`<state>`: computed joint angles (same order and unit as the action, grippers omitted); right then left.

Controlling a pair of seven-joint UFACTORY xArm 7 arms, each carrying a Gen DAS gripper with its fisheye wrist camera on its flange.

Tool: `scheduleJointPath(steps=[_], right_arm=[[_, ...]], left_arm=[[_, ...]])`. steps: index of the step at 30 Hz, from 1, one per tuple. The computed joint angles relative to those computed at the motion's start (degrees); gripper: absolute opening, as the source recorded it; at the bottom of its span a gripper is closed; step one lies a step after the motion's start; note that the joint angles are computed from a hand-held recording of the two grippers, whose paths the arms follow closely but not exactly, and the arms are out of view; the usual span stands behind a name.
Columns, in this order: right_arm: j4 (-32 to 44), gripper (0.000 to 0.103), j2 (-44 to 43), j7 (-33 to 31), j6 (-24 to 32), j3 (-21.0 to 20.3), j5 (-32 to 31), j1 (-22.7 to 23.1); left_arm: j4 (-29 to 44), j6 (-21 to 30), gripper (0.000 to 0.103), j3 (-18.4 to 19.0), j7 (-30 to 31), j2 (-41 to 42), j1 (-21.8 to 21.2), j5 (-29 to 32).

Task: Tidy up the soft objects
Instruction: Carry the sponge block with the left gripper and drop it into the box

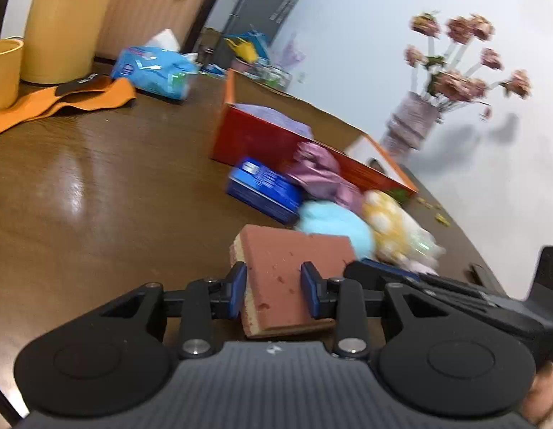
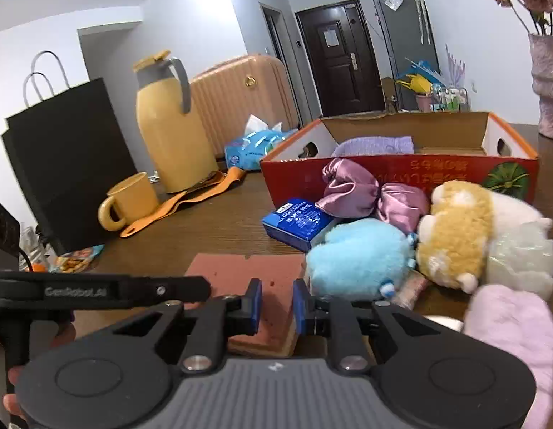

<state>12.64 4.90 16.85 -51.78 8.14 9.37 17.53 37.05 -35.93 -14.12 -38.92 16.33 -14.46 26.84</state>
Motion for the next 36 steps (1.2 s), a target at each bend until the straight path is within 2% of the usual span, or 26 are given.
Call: scheduleJointPath(steps=[2,5,8,10,12,15,20,22,24,25,29,32,34,36], right_arm=[[-3.77,0.018,-3.91,1.74,0.6,0.17,-0.51,-0.11],[-9.5,0.018,-9.45,5.82,2.19,0.55,-0.56,0.0],[-13.55,0.021,-12.01,7.27,1.64,2.96,4.54,1.54],[-15.99,0.021,-12.73,9.17,-0.4,4.09,6.9,2.67],[-17.62,0.026,-12.42,10.68,-3.04,4.89,8.86,3.53],[-18.57,0.028,-10.94,12.08,-6.51,5.71,11.58,4.83],[-17.34,0.029,-7.4,13.95,-9.51,2.9,6.33,3.55],[-16.71,0.029,-5.29,14.81,-10.89,1.5,2.69,2.25],[-15.95,0.029,-2.41,15.77,-12.92,0.46,-0.15,0.98],[-15.83,0.028,-2.51,16.17,-12.73,-0.18,-1.99,0.1],[-15.43,0.026,-7.88,13.75,-9.43,-0.37,-2.18,-1.05],[-12.49,0.026,-12.39,10.57,-5.87,-1.33,-2.42,-2.76],[-9.27,0.026,-13.96,9.55,-3.03,-3.37,-6.13,-4.94],[-4.98,0.026,-14.47,10.78,0.2,-6.65,-13.35,-7.63]], left_arm=[[-2.13,0.08,0.033,-1.05,-2.1,-1.93,0.54,2.41],[-4.55,-0.71,0.033,-1.23,-2.26,-3.11,-1.06,2.59],[-5.19,-0.23,0.034,-1.66,-3.27,-3.18,-2.36,3.21],[-5.84,-0.13,0.038,-1.4,-2.09,-3.69,-3.71,1.77],[-7.16,-0.37,0.042,-0.85,0.25,-4.82,-5.57,-2.05],[-8.07,-0.54,0.042,-0.63,-0.03,-5.87,-5.8,-2.78],[-7.68,0.35,0.04,-0.79,-0.2,-6.01,-6.51,-2.52],[-7.4,0.96,0.028,-0.76,0.51,-5.72,-7.33,-4.21],[-7.5,1.08,0.024,-0.43,2.94,-5.77,-8.87,-8.06],[-7.32,0.67,0.021,-0.51,2.52,-5.59,-8.43,-7.48],[-4.77,-0.38,0.02,-0.38,1.06,-6.02,-6.4,-3.73],[0.59,0.34,0.02,0.3,3.46,-6.22,-6.28,-3.17],[6.64,3.16,0.02,0.25,2.81,-5.15,-5.24,-1.25],[13.39,6.73,0.02,-0.43,1.3,-3.16,-3.77,1.13]])
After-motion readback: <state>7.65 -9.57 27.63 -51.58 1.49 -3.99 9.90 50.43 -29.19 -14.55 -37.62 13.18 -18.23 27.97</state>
